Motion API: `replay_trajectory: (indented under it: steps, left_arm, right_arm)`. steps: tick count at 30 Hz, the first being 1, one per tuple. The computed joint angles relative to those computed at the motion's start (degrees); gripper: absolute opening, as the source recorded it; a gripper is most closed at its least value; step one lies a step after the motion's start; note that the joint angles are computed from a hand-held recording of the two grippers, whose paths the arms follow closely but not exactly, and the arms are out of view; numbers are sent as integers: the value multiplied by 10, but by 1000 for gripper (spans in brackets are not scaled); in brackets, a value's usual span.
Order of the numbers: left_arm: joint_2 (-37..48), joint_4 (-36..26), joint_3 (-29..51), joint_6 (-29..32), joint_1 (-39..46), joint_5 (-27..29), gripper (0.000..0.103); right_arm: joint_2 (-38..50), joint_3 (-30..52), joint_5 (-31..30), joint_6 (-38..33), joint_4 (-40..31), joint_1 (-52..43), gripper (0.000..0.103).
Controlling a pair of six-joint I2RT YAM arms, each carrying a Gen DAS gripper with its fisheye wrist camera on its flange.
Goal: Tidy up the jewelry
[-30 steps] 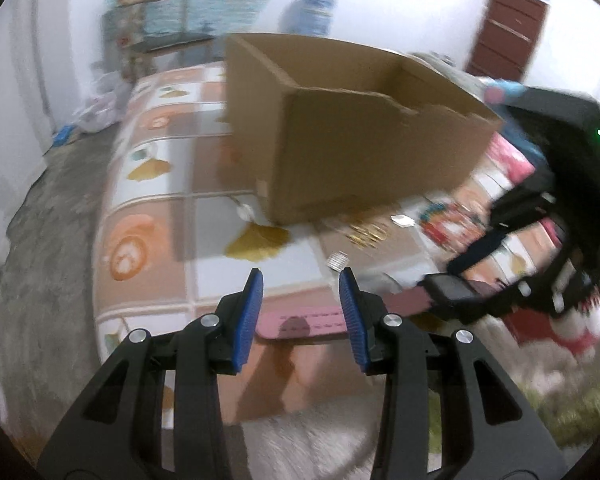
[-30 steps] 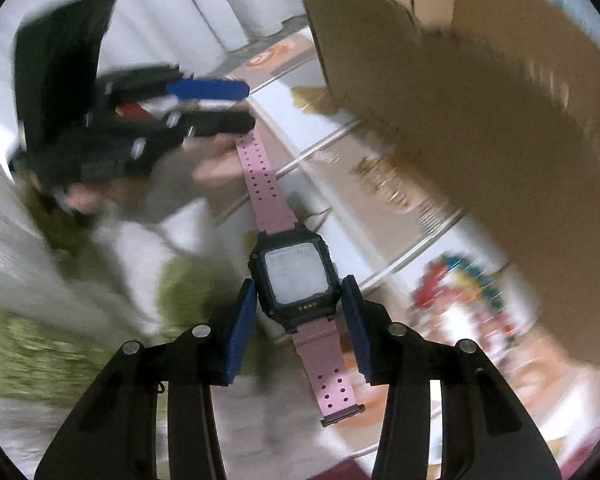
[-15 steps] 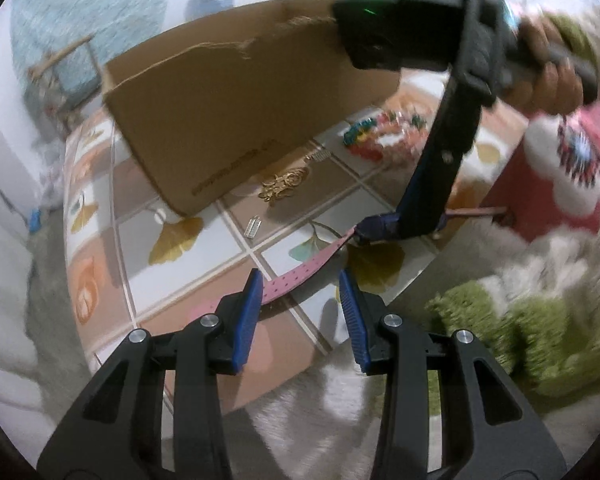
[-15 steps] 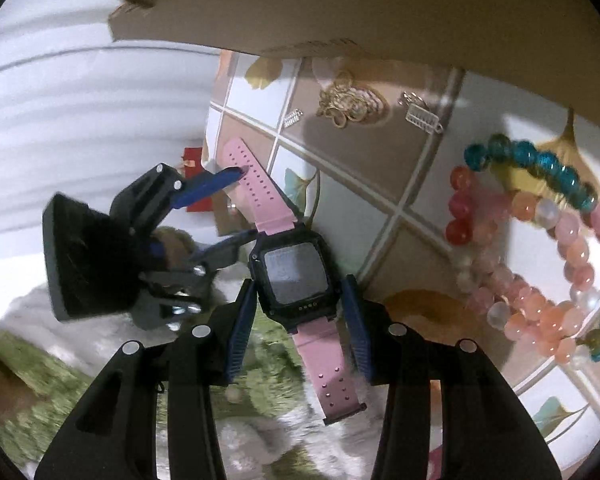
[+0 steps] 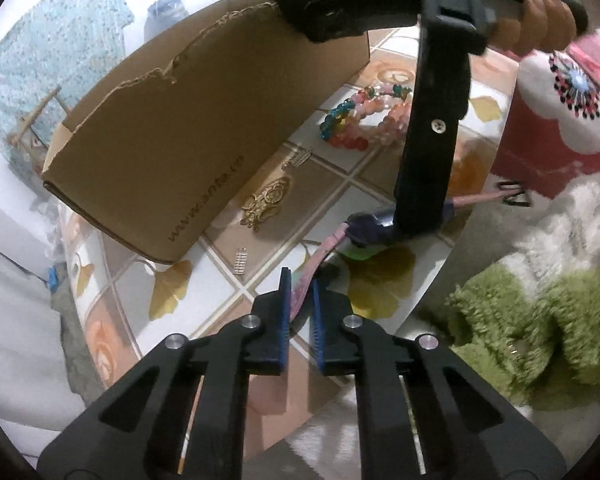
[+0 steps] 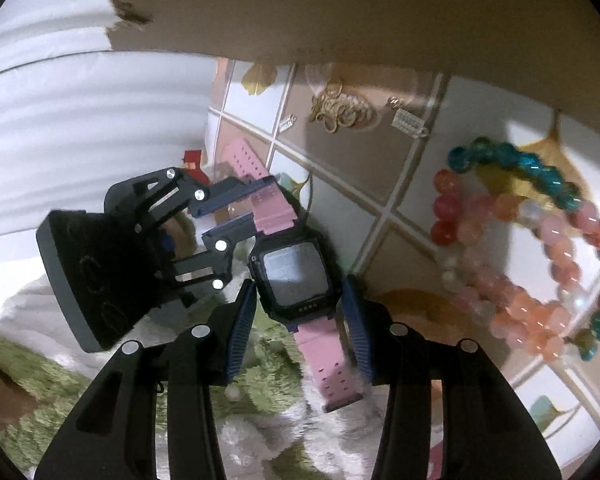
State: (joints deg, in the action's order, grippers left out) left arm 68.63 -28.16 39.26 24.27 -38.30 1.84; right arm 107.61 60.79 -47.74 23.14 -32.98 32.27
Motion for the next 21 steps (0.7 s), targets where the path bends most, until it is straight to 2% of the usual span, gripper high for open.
replay_trajectory:
  steps: [3, 6, 11, 14, 16, 17, 21]
  left_arm:
    - [48, -54, 65, -17, 45, 81, 6]
    - [103, -125, 135, -27, 92, 159, 5]
    - [228, -267, 261, -54, 161, 281, 4]
    - [303, -335, 319, -61, 196, 327, 4]
    - [339, -372, 344, -63, 218, 352, 3]
    - [326, -376, 323, -62, 221, 356, 3]
    - [339, -415, 333, -64, 233, 384, 4]
  right_arm:
    - [-52, -49, 18, 29, 45, -7, 45]
    - [-128, -100, 68, 45, 62, -10, 45]
    - [-246, -136, 216, 44, 39, 52, 45]
    - [-273, -134, 311, 40, 29, 121, 58]
    - [-280, -137, 343, 28, 21, 140, 58]
    - [-278, -137, 365, 24, 23, 156, 58]
    - [-253, -136, 438, 15, 38, 181, 58]
